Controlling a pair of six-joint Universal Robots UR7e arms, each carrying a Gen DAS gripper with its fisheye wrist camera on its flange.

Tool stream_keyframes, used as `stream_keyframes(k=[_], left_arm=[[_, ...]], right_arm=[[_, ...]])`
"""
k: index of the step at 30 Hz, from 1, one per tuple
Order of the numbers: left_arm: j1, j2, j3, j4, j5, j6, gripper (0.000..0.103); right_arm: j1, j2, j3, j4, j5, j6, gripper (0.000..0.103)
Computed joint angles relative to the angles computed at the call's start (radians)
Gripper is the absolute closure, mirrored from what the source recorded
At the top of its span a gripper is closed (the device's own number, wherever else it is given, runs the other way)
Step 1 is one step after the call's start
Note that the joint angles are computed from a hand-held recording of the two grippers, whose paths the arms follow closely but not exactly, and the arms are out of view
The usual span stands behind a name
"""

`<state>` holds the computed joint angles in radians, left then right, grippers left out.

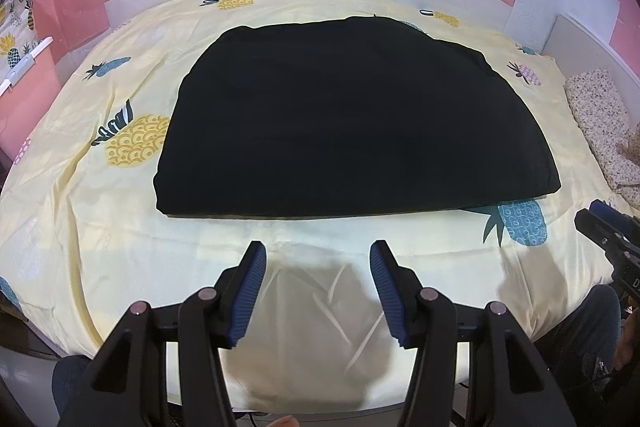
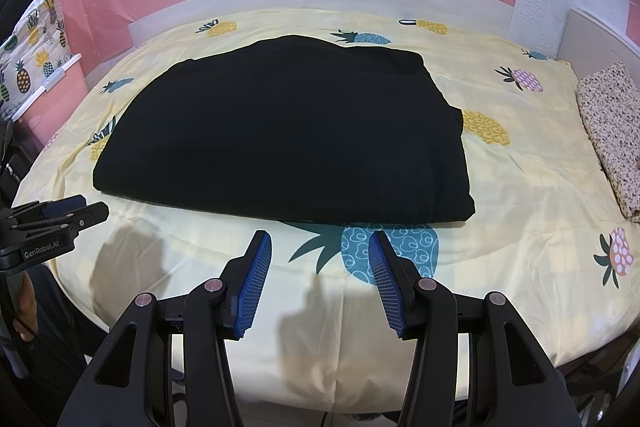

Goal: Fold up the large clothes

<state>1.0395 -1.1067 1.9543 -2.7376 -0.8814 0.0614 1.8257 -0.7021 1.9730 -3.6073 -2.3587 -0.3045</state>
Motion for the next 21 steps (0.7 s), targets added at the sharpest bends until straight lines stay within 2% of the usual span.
stream_keyframes(k=[21], left_arm=[[-0.006,0.006,-0.002,0.031,-0.017,-0.036,0.044]], right_arm=[[0.006,0.002,-0.001,0.004,-0.007,0.007,0.052]])
